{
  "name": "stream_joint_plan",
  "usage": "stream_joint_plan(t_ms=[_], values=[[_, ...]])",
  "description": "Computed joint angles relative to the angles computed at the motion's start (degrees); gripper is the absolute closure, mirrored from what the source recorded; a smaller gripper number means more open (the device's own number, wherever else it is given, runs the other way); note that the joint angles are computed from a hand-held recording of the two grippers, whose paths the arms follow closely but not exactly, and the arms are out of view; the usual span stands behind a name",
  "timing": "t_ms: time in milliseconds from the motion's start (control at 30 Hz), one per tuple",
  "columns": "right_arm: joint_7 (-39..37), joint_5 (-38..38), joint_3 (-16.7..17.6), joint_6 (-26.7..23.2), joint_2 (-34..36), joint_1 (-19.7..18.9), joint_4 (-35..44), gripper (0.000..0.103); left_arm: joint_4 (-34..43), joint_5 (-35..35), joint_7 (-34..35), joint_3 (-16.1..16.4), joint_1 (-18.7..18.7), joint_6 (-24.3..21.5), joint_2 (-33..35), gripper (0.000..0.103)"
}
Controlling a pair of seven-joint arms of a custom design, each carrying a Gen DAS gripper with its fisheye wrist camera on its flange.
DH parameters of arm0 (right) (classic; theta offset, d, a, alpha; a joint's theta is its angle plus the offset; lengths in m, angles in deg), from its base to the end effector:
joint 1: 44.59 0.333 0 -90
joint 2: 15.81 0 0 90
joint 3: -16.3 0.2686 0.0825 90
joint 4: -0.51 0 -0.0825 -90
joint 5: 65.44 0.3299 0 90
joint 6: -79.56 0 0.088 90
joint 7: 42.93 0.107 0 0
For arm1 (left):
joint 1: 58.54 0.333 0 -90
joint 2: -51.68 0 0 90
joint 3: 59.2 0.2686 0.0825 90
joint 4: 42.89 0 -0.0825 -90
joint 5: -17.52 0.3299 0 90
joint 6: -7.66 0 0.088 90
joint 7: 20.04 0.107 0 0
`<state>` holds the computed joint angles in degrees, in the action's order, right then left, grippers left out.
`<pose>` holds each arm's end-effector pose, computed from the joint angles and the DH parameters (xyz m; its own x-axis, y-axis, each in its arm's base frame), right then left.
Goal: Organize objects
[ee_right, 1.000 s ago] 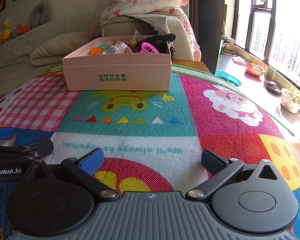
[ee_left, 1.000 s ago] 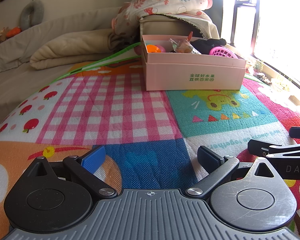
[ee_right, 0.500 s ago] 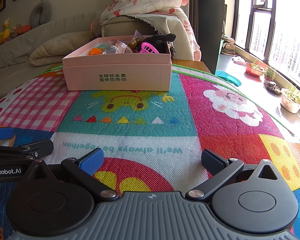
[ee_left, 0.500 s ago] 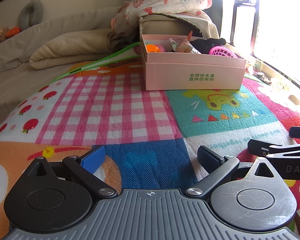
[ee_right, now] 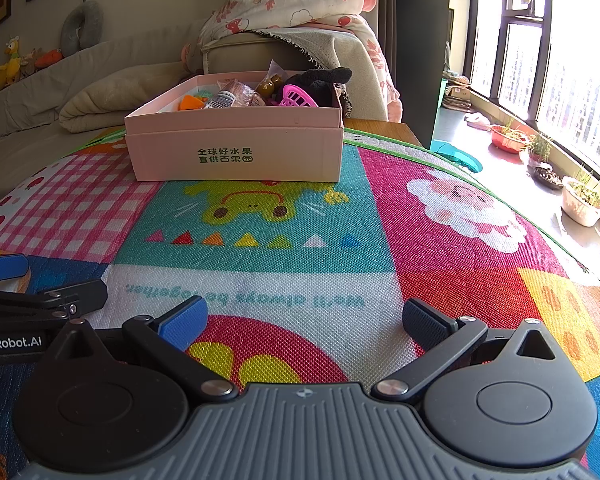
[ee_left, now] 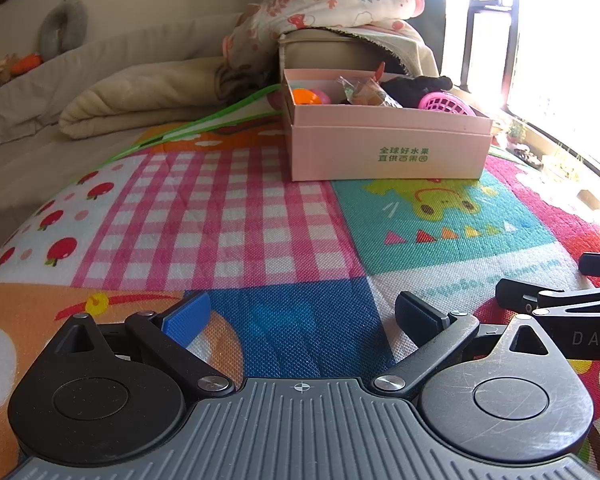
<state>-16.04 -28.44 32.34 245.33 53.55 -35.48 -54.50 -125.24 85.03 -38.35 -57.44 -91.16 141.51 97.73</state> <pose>0.7072 0.1855 0.2052 0.6342 -0.7731 -0.0087 -0.4975 -0.3994 -0.7700 0.5761 -0.3314 0.2300 0.4913 -0.8709 -0.0112 -0.5543 -0.3028 -0.7753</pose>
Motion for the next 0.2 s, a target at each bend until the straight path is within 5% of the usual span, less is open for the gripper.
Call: stream_joint_plan(t_ms=[200], values=[[0.02, -0.04, 0.03, 0.01, 0.0, -0.02, -0.01, 0.0, -0.31, 0.29, -0.53, 0.11, 0.02, 0.36, -0.2, 0.001]])
